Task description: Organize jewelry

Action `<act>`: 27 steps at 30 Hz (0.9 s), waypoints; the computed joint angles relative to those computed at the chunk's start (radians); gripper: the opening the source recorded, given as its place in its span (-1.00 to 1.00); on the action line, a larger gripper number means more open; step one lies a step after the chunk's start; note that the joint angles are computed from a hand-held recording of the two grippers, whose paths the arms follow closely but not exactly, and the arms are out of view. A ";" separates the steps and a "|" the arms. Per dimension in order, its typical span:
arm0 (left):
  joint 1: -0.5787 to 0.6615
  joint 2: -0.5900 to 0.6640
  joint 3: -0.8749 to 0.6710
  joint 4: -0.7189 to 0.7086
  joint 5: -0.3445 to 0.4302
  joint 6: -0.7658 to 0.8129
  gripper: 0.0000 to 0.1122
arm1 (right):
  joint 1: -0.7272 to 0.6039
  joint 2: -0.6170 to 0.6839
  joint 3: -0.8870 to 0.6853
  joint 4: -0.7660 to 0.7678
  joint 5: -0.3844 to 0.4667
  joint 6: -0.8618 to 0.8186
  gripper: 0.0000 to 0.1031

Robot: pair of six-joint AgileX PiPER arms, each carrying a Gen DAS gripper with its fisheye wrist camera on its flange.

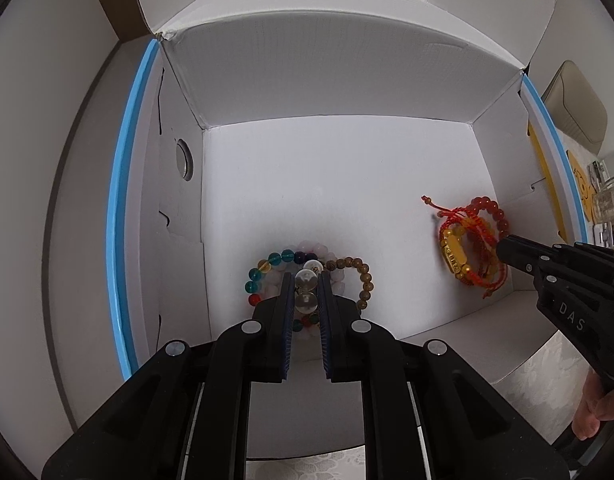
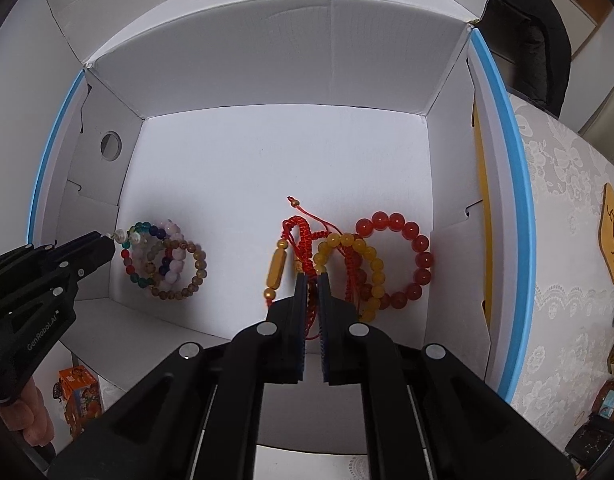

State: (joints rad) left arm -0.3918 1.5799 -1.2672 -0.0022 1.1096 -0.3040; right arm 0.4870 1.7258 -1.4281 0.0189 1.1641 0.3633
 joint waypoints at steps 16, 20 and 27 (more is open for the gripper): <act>-0.071 -0.184 0.007 0.125 0.036 -0.132 0.18 | 0.042 -0.173 0.054 -0.086 -0.029 0.069 0.31; -0.102 -0.243 0.009 0.158 0.050 -0.178 0.59 | 0.066 -0.247 0.073 -0.133 -0.015 0.111 0.56; -0.190 -0.345 0.028 0.218 0.078 -0.274 0.73 | 0.164 -0.388 0.142 -0.245 -0.001 0.227 0.85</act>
State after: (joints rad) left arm -0.5815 1.2350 -1.2394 0.2156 1.1871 -0.5783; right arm 0.6512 1.3379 -1.2860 -0.2260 1.1629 0.5905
